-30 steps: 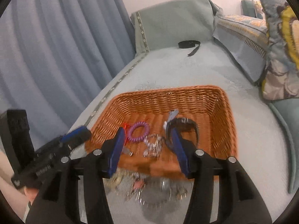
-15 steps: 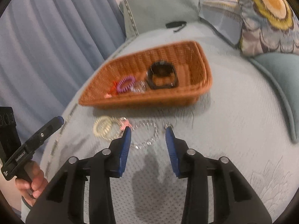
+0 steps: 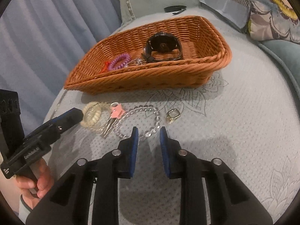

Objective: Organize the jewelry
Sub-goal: 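Grasp the clear coil bracelet with left tool while right tool grasps the bead bracelet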

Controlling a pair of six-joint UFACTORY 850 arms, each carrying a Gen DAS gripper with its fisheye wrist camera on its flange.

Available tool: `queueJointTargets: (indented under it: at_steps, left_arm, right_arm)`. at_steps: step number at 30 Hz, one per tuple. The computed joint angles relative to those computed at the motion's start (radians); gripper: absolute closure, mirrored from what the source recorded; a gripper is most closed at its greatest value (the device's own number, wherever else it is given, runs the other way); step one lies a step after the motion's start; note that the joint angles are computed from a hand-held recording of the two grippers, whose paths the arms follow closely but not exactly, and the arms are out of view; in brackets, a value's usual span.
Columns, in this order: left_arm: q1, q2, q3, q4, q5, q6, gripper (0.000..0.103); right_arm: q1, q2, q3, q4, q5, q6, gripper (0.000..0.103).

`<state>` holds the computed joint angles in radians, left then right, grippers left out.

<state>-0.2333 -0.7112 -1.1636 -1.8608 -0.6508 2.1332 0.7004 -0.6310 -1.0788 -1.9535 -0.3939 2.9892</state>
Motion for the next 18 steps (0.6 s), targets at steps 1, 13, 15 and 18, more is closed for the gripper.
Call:
queueJointTargets:
  at_steps: [1, 13, 15, 18]
  left_arm:
    - [-0.003, -0.007, -0.011, 0.015, 0.006, -0.017, 0.063]
    - [-0.045, -0.017, -0.027, -0.026, 0.105, 0.040, 0.095]
    - [-0.038, 0.002, 0.000, -0.070, 0.082, 0.090, 0.095]
    - [-0.024, 0.042, 0.052, -0.086, 0.067, 0.117, 0.095]
  right_arm:
    - [-0.002, -0.009, -0.014, 0.035, -0.001, -0.038, 0.082]
    - [0.034, -0.102, -0.165, 0.495, -0.105, -0.631, 0.094]
    - [0.045, -0.098, -0.162, 0.507, -0.111, -0.674, 0.097]
    - [0.058, -0.074, -0.126, 0.483, -0.097, -0.669, 0.097]
